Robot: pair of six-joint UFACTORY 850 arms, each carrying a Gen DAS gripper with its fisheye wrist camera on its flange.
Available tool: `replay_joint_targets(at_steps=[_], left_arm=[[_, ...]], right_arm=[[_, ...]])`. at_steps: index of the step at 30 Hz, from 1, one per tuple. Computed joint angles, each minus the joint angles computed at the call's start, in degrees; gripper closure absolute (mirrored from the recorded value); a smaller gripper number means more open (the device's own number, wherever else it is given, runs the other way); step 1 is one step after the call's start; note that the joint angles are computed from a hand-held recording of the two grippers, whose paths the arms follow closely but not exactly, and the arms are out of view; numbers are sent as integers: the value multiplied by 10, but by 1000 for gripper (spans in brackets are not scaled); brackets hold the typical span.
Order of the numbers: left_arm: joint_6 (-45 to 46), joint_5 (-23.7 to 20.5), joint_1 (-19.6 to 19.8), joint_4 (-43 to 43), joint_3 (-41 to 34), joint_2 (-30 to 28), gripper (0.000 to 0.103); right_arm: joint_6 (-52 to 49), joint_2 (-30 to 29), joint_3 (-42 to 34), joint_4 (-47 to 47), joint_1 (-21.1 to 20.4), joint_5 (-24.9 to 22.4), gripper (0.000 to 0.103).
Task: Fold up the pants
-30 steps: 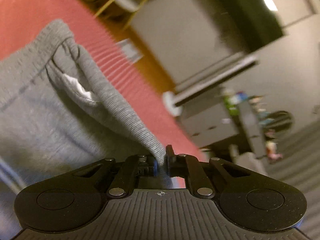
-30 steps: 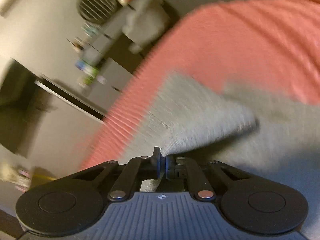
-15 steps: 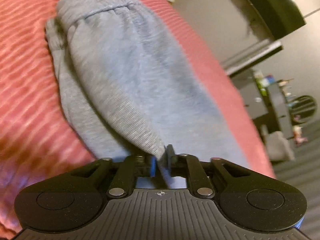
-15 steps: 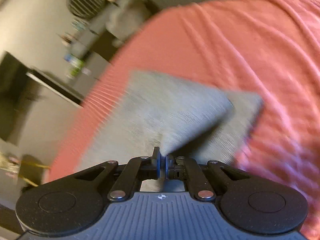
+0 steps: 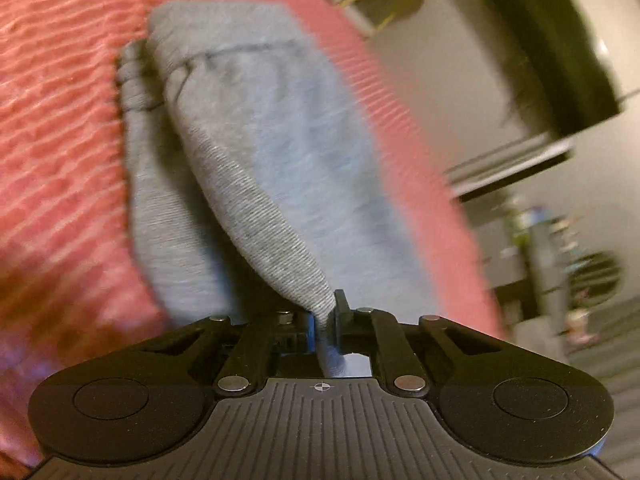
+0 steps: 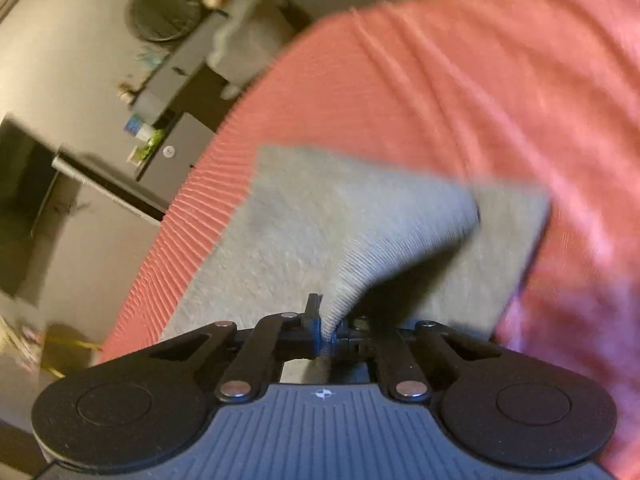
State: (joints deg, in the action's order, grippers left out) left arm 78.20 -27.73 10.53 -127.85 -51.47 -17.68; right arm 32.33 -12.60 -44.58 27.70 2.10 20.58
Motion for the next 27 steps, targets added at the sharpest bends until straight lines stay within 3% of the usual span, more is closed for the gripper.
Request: replay_joint_targets(at_steps=[2, 3, 6, 8, 10, 11, 12, 14, 16, 18, 19, 23, 25, 27], left_arm=[[28, -32, 6, -18, 18, 23, 93], [46, -26, 5, -17, 22, 28, 93], [19, 63, -9, 93, 5, 22, 92], [-83, 125, -23, 208, -9, 9, 90], [-143, 124, -22, 246, -14, 5, 89], [-137, 119, -20, 234, -14, 8, 85], [-107, 117, -20, 206, -13, 10, 84], [-103, 120, -21, 214, -15, 9, 83], [-129, 120, -21, 233, -19, 3, 84], [-110, 112, -21, 199, -19, -5, 85], [-108, 106, -18, 193, -19, -6, 87], [-62, 91, -13, 142, -11, -5, 92], [-67, 124, -23, 162, -12, 3, 92], [-106, 184, -44, 218, -14, 17, 91]], right_arm=[[-120, 29, 17, 73, 16, 57, 99], [-180, 40, 22, 117, 26, 81, 99], [-329, 49, 36, 216, 53, 127, 98], [-379, 24, 29, 253, 48, 99, 97], [-333, 9, 22, 240, 24, 27, 94], [-274, 9, 26, 209, 16, 16, 93], [-214, 12, 35, 172, 13, 27, 91], [-121, 17, 47, 114, 6, 47, 72], [-74, 11, 41, 85, -3, 45, 69], [-45, 8, 36, 70, -12, 33, 77], [-25, 9, 35, 52, -15, 31, 98], [-62, 35, 60, 94, 15, 107, 99], [-182, 42, 64, 195, 36, 126, 99], [-302, 25, 47, 276, 40, 108, 99]])
